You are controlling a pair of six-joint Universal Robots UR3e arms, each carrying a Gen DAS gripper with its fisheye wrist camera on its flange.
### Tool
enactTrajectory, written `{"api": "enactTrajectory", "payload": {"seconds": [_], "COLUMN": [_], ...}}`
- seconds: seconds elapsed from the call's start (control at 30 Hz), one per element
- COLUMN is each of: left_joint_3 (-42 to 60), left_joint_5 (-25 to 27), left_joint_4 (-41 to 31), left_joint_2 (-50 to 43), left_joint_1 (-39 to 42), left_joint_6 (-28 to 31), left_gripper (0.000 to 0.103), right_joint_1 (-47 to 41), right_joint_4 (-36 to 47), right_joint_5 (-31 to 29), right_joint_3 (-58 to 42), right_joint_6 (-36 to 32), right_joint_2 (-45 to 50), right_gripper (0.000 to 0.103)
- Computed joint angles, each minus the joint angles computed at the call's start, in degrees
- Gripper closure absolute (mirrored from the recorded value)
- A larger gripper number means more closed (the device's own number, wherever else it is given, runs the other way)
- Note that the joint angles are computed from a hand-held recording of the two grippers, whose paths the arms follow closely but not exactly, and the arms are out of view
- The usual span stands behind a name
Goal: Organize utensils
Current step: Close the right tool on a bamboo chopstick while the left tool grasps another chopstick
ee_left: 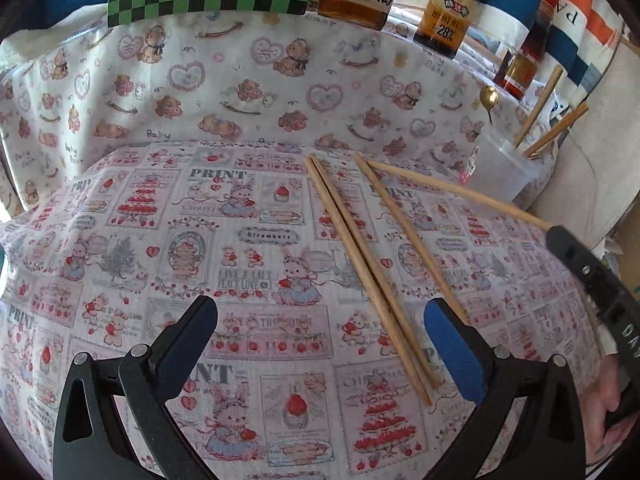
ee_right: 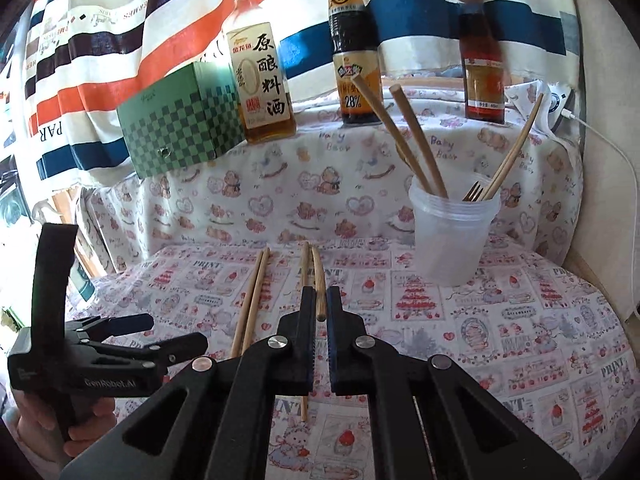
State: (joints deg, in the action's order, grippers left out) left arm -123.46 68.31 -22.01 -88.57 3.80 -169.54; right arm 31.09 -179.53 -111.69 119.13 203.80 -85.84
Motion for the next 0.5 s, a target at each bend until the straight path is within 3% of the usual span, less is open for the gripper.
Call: {"api": "enactTrajectory", "payload": {"seconds": [0.13,0.27,0.5], "left_joint_3": [-1.0,-0.1,2.0], "left_joint_5": [8.4,8.2,14.9], "left_joint_4": [7.2,4.2,2.3], "left_joint_2": [-2.4,-2.3,-4.1], "left_joint_1": [-5.2,-6.0,-12.0], "left_joint_6": [0.6,1.9,3.0], "left_gripper": [0.001,0.001,0.001], "right_joint_1": [0.6,1.0,1.1], "right_joint_4": [-0.2,-0.1,0.3], "right_joint_5": [-1.0,-1.0,-0.8], "right_joint_3": [-0.1,-0.2,-0.3], "right_joint_6": [-0.3,-0.6,-0.6], "right_joint_2": [-0.3,-0.3,-0.4], "right_gripper": [0.097,0.097,0.097]}}
